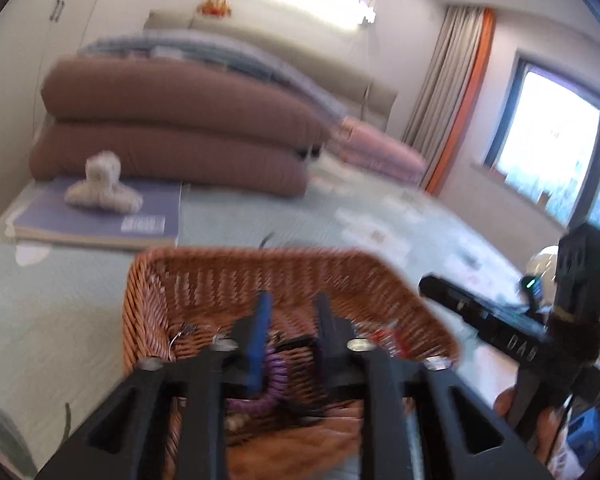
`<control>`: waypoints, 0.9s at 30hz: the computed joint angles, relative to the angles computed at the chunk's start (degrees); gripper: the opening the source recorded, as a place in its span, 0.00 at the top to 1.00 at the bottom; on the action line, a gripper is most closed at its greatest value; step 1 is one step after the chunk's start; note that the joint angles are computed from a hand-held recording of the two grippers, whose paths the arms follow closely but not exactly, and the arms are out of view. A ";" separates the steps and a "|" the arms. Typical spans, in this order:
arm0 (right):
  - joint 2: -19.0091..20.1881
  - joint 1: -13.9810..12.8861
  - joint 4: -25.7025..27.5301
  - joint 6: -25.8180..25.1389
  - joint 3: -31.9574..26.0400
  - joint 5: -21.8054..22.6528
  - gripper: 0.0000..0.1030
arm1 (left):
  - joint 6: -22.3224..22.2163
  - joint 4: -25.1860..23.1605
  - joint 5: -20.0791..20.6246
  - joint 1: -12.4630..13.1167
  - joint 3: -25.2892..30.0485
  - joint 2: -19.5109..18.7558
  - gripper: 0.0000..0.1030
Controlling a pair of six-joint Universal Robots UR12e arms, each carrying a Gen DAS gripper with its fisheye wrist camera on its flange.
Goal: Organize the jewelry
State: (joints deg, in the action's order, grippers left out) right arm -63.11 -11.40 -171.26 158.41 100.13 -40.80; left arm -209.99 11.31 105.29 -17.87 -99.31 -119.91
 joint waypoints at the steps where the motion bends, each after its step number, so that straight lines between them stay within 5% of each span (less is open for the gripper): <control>1: -0.69 -0.54 -3.01 1.15 1.35 0.65 0.57 | 0.01 2.61 2.93 -1.06 -0.58 0.33 0.37; 2: -1.33 -1.09 -5.63 2.14 2.62 1.37 0.55 | 0.07 4.57 7.30 -2.47 -1.04 0.61 0.28; 5: -4.23 -3.16 -13.62 2.59 8.11 2.08 0.53 | 0.82 8.04 13.33 -5.28 -2.62 1.56 0.28; 8: -7.10 -5.63 -18.23 0.36 13.48 2.88 0.35 | -0.37 8.87 18.18 -8.36 -4.71 2.59 0.28; 11: -8.25 -7.80 -25.24 2.01 17.18 4.12 0.19 | -1.17 7.49 27.86 -12.29 -4.99 1.85 0.26; 15: -8.45 -8.65 -34.51 1.42 20.93 2.28 0.18 | -3.62 2.88 34.62 -14.58 -4.45 1.01 0.25; 19: -7.65 -8.38 -36.02 2.40 21.87 0.61 0.18 | -4.30 1.82 38.65 -14.94 -4.86 -0.31 0.25; 22: -7.67 -7.28 -32.30 0.30 21.82 -3.02 0.18 | -7.08 -3.25 36.32 -14.31 -5.58 0.00 0.25; 27: -7.25 -7.18 -31.89 1.80 21.44 -5.28 0.18 | -6.31 -1.63 38.08 -14.73 -5.30 -0.49 0.25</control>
State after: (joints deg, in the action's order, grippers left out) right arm -70.36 -18.58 -203.15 160.22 121.57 -46.08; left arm -216.30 9.68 143.37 -32.60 -104.61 -120.39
